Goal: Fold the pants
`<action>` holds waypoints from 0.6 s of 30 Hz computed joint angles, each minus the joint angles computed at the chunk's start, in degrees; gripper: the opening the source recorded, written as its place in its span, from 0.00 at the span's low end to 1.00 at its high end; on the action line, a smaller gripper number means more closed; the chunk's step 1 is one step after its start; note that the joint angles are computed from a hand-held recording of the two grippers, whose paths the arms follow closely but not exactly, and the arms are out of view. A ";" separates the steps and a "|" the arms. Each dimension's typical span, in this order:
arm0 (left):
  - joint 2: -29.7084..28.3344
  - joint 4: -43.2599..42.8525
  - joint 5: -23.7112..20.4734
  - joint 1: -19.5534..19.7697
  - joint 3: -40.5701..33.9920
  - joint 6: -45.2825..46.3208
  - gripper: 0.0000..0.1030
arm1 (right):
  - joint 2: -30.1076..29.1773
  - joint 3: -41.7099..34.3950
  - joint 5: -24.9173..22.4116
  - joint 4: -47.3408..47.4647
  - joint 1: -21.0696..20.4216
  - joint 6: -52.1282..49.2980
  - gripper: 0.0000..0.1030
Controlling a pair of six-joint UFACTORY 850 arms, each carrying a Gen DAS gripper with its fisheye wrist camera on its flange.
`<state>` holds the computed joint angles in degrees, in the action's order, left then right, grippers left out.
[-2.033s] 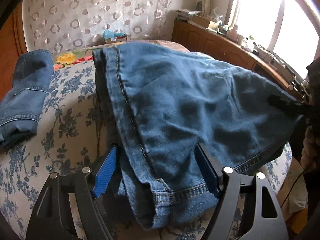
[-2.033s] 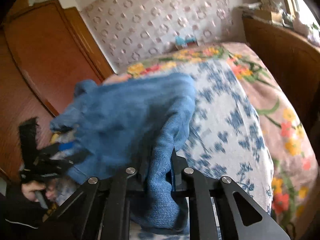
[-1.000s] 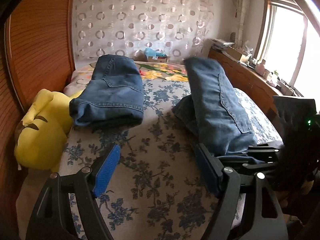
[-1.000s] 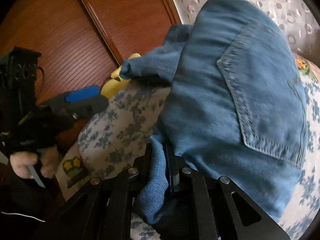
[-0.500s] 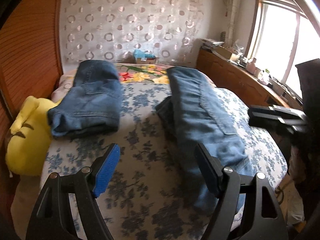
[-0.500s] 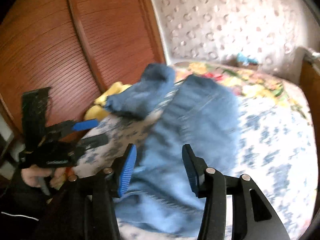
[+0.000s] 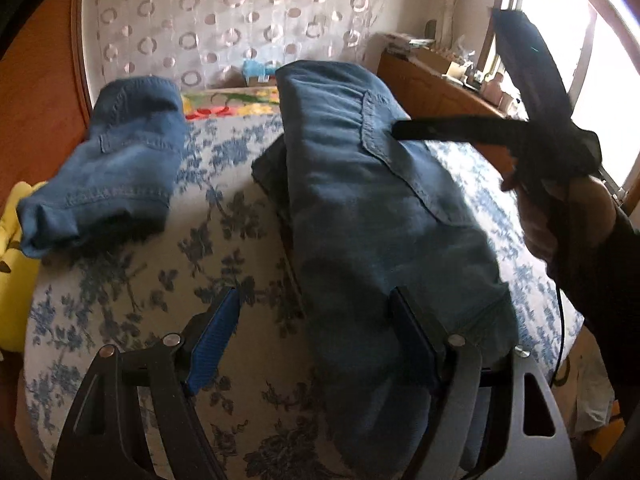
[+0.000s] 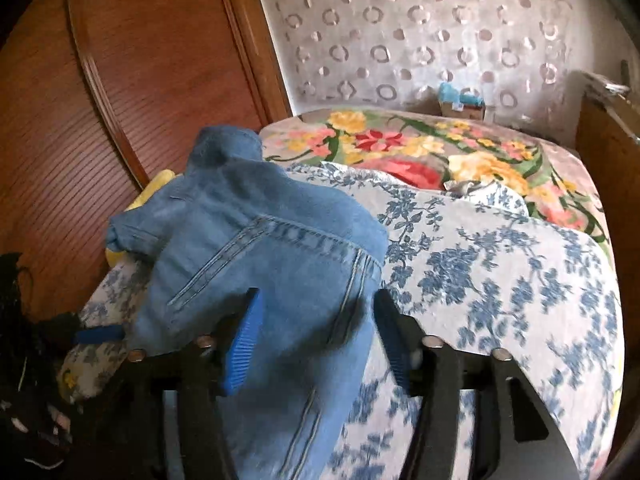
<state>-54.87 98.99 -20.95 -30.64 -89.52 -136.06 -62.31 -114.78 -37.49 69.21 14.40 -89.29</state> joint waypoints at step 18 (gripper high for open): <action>-0.13 3.33 2.96 1.13 0.99 -4.28 0.75 | -20.98 -37.75 -20.89 -21.35 -0.73 31.50 0.84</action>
<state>-55.00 102.31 -17.99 -29.52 -88.53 -140.34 -83.30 -152.53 -58.37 47.86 13.67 -57.80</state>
